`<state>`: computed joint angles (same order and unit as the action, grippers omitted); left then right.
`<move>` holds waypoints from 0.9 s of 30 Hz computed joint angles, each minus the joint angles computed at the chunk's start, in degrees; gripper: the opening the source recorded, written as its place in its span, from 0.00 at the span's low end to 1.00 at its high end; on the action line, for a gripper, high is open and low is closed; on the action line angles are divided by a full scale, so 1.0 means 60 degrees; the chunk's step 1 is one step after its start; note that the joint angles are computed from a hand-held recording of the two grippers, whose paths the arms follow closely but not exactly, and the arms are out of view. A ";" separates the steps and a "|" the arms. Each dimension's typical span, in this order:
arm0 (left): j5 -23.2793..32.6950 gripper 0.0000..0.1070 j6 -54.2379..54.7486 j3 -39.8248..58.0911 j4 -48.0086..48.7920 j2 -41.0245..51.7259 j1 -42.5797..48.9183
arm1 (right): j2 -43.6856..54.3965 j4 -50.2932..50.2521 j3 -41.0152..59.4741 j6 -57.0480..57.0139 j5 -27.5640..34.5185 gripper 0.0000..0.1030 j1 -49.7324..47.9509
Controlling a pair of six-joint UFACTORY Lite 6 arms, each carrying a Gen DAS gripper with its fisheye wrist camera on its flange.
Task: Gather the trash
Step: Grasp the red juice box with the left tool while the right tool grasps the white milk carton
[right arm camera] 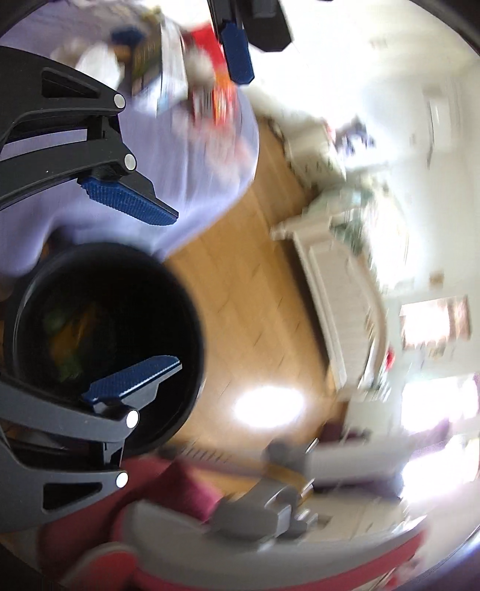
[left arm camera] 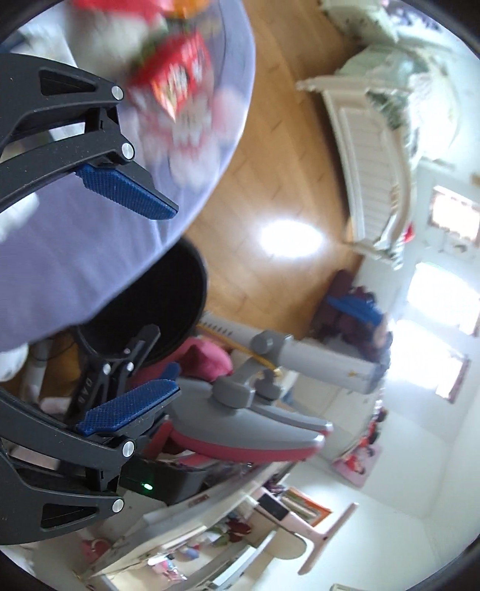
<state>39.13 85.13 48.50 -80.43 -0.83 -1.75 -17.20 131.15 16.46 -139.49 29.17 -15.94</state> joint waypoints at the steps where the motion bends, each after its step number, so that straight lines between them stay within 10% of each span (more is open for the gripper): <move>1: 0.0298 0.82 0.0067 -0.0416 0.0180 -0.0609 0.0630 | -0.0519 -0.0363 -0.0012 0.0412 -0.0217 0.71 0.0563; 10: 0.2978 0.85 0.0667 0.0459 0.2403 -0.0401 0.6881 | 0.0124 -0.1956 0.2084 0.1063 -0.2110 0.71 0.5751; 24: 0.1741 0.84 -0.0381 0.3596 0.4355 0.3503 0.6670 | 0.4943 -0.9540 0.6318 0.6025 -0.3103 0.70 0.7722; 27: 0.1749 0.63 -0.0524 0.3762 0.4571 0.3793 0.6437 | 0.5115 -1.0672 0.6478 0.7099 -0.3139 0.63 0.7898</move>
<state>49.62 81.99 71.07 -53.01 21.93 36.88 13.49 67.11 55.33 -96.89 10.33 31.45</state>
